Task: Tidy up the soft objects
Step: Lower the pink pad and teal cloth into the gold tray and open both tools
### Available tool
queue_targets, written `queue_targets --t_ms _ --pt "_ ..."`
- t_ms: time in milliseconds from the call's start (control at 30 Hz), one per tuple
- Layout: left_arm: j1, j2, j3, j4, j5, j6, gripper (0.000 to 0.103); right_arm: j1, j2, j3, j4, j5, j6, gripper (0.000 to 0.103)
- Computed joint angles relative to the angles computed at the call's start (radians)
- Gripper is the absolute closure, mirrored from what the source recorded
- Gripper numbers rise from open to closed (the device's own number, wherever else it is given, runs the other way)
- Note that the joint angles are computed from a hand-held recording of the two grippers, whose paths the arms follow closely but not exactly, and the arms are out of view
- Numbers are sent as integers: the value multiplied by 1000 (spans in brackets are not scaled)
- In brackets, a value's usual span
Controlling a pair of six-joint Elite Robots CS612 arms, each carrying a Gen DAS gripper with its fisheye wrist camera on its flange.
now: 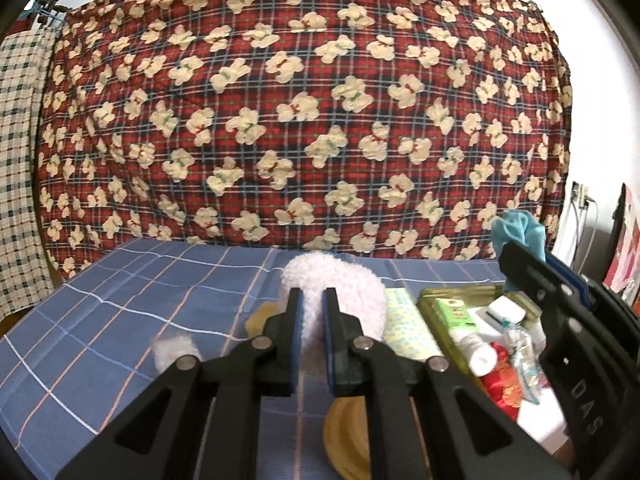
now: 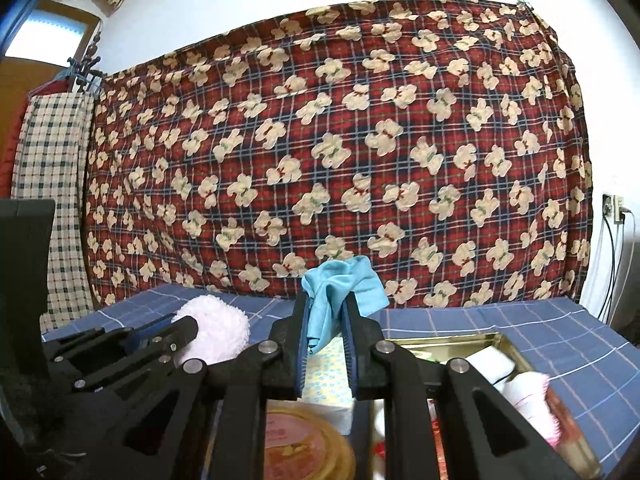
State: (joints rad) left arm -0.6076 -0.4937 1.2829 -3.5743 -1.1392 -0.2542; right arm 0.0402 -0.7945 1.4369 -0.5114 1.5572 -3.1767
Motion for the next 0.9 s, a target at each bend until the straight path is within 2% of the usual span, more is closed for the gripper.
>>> queue_targets --t_ms 167,400,533,800,900 --pt "-11 -7 -11 22 -51 16 96 -28 -16 4 39 -22 21 86" --pt "-26 4 -68 106 -143 39 96 -83 -21 -19 135 -68 37 86" --pt "-35 15 -106 161 -187 53 96 -116 5 -81 251 -118 43 86" --pt "-47 39 -186 301 -254 79 96 -156 67 -202 443 -145 48 86" --pt "-51 49 -216 338 -257 93 96 -166 83 -230 490 -147 45 86"
